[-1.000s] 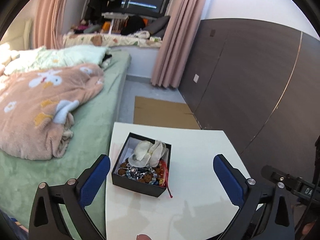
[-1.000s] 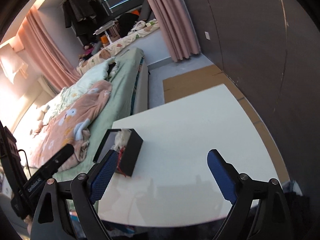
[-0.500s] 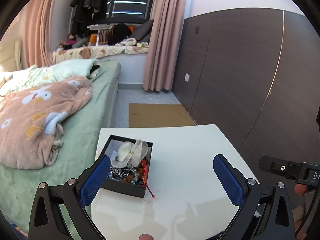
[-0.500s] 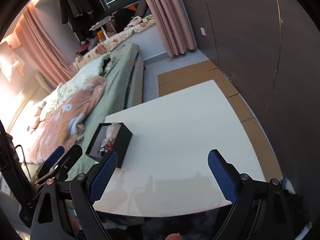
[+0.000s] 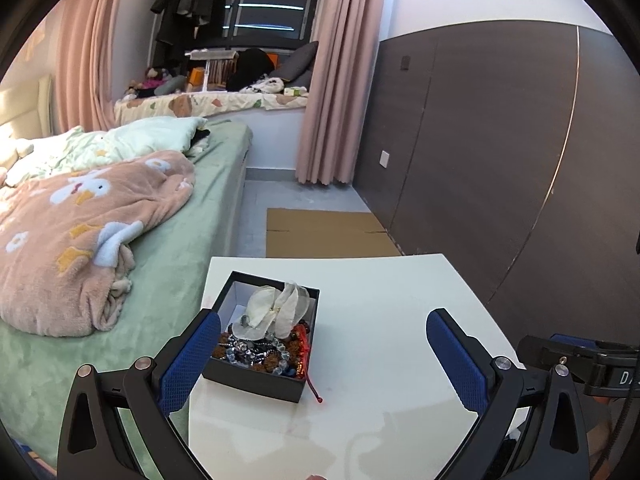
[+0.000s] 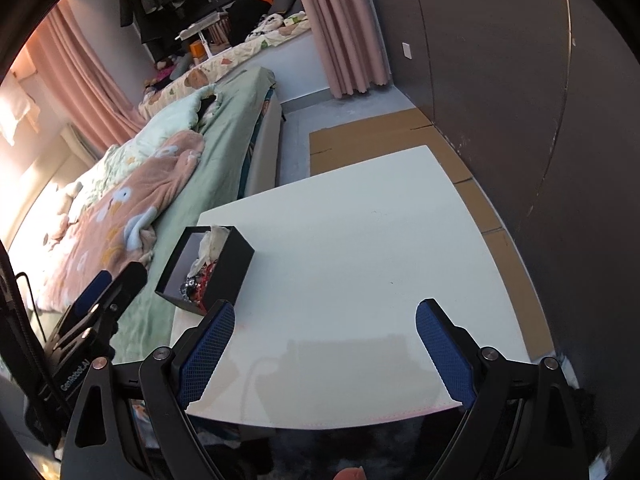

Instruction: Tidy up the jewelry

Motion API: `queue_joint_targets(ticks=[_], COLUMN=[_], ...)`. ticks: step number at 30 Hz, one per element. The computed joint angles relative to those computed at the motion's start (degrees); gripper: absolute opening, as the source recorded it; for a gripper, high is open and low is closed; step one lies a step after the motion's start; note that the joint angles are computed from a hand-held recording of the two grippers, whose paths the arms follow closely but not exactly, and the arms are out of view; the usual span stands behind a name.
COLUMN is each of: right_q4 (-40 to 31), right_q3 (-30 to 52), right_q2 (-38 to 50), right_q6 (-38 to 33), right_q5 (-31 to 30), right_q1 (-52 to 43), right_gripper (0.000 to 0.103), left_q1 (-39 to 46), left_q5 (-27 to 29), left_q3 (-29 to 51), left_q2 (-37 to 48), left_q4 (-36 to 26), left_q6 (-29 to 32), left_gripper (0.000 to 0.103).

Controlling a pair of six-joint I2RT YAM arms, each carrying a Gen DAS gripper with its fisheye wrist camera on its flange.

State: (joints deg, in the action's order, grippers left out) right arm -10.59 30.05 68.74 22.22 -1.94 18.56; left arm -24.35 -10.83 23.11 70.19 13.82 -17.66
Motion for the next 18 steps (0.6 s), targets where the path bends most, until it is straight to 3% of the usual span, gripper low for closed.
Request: queue_joint_targets(ticks=[9,18], right_q4=[-1.9,-3.5], right_q3=[1.3,1.8], right_q2=[0.2,-1.3], right_q6=[0.2,0.3], right_q5=[1.6,1.9], right_q1=[0.3,-0.2], right_gripper=[0.093,0.093], left_q1=[-1.1,1.2], left_q5=[-1.2,1.2], left_q3=[-0.6,-0.5], left_q2=[-1.0,-1.7], left_q4=[0.2,0.0], left_q6=[1.7,1.7], left_gripper=[0.103,0.103])
